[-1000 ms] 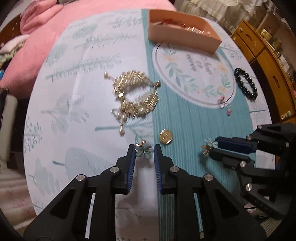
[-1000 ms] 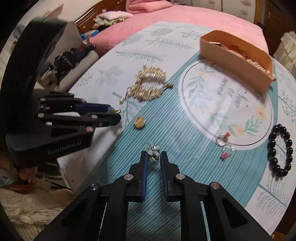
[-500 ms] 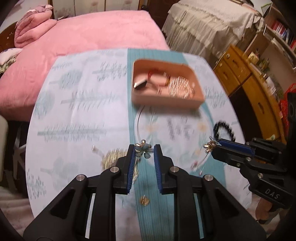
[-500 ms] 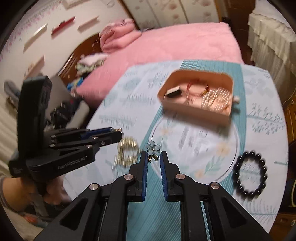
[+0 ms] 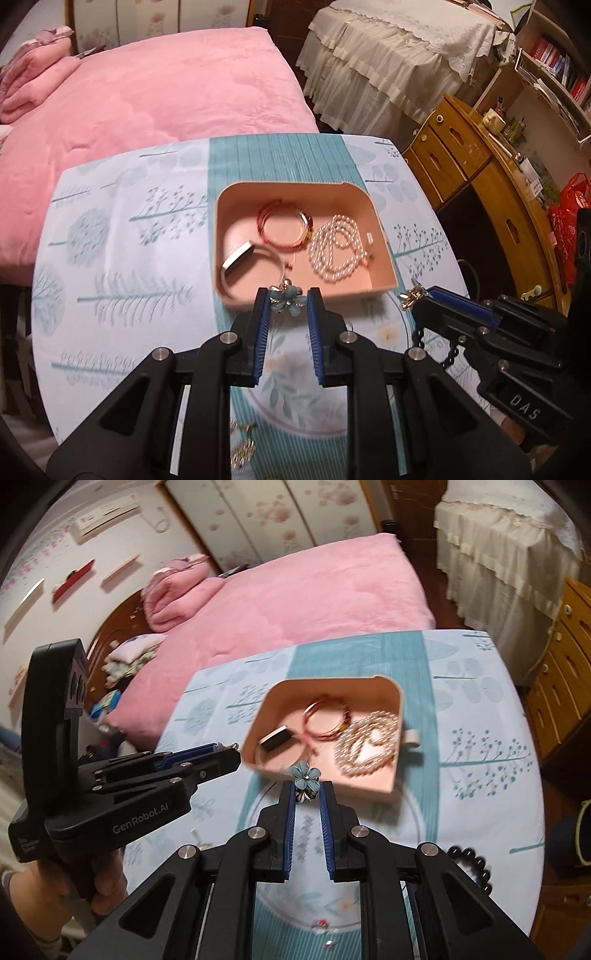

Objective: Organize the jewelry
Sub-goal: 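Drop the gold stud into the pink box with left tool while right drops blue stud in, then close the left tool on the gold leaf hair clip while right closes on black bead bracelet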

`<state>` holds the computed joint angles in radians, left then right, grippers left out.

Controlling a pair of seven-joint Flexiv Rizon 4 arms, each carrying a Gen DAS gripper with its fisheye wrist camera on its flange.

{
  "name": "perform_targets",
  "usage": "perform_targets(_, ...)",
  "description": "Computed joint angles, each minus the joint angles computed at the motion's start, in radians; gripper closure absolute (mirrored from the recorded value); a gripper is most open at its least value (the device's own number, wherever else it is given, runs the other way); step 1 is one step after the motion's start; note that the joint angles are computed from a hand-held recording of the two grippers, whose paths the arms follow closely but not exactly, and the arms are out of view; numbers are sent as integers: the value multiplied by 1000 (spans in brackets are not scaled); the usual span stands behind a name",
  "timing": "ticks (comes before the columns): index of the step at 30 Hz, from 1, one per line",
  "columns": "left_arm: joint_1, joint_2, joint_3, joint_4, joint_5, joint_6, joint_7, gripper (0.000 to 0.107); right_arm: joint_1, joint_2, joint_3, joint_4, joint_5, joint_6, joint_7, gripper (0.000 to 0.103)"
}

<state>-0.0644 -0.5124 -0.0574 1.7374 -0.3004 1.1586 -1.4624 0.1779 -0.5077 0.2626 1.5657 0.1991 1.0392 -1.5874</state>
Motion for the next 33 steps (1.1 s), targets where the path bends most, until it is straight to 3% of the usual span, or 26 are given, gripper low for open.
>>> perform_targets(7,-14,-95,5,-128,19,-48,-9,89,38,-77,-51,-58,-82,18,88,90)
perform_targets(14,3,-122,-15,-151,-6,-111,-7,87,47,-119,-68,-83,-146,1,146,86)
perform_targets(16,10,-114,-18,-136,-19,-106,-8,81,43,-120,-67,-77,-152,9,153,86)
perform_targets(18,9,-102,-12,-118,-21,-90,-17,65,34,-117,-58,-68,-148,20,152,86)
perform_targets(20,10,-86,-9,-91,-24,-58,-23,58,29,-110,-53,-55,-148,26,151,86)
perform_targets(31,3,3,29,6,12,-10,-66,58,12,-36,-20,29,-115,32,127,86)
perform_targets(33,4,22,32,25,20,-4,-69,58,8,-19,-17,42,-103,28,122,81)
